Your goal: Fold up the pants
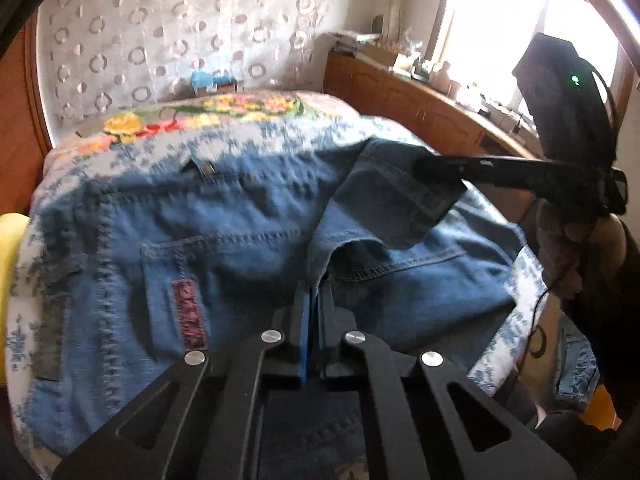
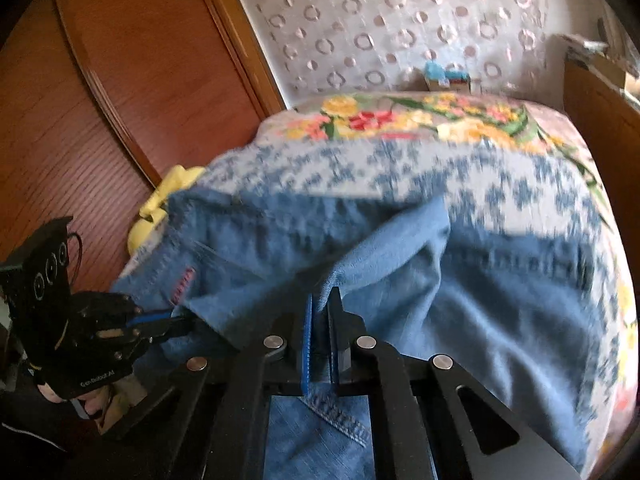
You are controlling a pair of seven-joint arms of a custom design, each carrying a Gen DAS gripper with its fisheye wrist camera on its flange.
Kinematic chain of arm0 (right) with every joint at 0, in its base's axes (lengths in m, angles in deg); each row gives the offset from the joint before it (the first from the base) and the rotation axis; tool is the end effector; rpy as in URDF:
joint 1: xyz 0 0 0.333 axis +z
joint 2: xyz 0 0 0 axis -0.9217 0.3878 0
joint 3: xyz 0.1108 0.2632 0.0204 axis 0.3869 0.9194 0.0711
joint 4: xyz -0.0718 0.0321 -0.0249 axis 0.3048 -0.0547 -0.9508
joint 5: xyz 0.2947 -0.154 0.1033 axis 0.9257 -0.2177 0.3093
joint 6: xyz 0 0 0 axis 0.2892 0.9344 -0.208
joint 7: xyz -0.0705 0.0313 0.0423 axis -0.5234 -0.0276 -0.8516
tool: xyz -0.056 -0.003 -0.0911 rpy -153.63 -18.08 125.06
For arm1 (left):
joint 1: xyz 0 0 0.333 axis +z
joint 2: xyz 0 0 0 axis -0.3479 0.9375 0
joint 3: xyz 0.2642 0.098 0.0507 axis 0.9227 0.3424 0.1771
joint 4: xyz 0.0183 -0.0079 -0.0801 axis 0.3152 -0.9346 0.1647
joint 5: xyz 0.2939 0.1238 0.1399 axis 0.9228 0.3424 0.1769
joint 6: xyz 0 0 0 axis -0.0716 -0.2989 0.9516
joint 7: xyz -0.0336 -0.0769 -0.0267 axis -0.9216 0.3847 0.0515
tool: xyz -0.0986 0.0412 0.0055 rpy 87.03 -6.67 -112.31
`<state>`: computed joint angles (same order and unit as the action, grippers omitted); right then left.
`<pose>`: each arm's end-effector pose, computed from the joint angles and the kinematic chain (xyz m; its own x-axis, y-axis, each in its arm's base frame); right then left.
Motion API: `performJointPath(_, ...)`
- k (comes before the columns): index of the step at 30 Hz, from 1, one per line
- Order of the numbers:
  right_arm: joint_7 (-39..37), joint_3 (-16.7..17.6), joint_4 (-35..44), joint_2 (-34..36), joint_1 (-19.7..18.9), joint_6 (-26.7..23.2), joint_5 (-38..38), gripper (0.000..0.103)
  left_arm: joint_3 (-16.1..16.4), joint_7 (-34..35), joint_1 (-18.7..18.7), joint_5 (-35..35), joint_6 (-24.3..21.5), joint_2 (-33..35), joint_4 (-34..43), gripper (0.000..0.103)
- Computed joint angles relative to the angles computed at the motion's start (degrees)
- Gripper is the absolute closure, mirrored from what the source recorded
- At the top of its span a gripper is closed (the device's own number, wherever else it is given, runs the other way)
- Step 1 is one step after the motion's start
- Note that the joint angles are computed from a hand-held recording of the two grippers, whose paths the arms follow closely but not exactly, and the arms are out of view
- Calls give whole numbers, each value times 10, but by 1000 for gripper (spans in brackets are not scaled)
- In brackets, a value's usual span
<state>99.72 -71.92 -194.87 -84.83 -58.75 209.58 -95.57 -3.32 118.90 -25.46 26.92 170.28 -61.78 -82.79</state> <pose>0.5547 0.1077 0.5398 -0.1291 -0.9610 -0.2448 -0.6052 0.2719 -0.7482 0.6079 -0.1987 0.5503 -0.8343 -0.5210 0.1804 -0.4818 0.5299 -0.6979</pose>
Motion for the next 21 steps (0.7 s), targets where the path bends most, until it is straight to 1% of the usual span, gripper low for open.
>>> performJointPath(4, 0, 0, 36, 3, 2, 7, -30, 98, 4, 18, 20, -33, 0, -26, -14, 99)
performJointPath(6, -8, 4, 61, 7, 7, -1, -36, 98, 8, 28, 31, -52, 1, -37, -18, 99)
performJointPath(8, -24, 7, 62, 0, 10, 3, -34, 98, 14, 35, 39, -64, 5, -47, -24, 99)
performJointPath(10, -56, 13, 92, 16, 15, -1, -18, 98, 21, 40, 48, -73, 7, -57, -30, 99)
performJointPath(12, -82, 19, 127, 37, 20, -7, -8, 98, 28, 42, 56, -80, 13, -61, -36, 99)
performJointPath(15, -143, 36, 190, 85, 19, -21, 34, 98, 36, 34, 63, -79, 27, -59, -44, 99)
performJointPath(17, -185, 50, 229, 116, 11, -34, 67, 98, 39, 28, 68, -79, 34, -59, -50, 99)
performJointPath(21, -231, 66, 340, 195, 9, -83, 97, 99, 44, 23, 79, -75, 42, -54, -55, 99)
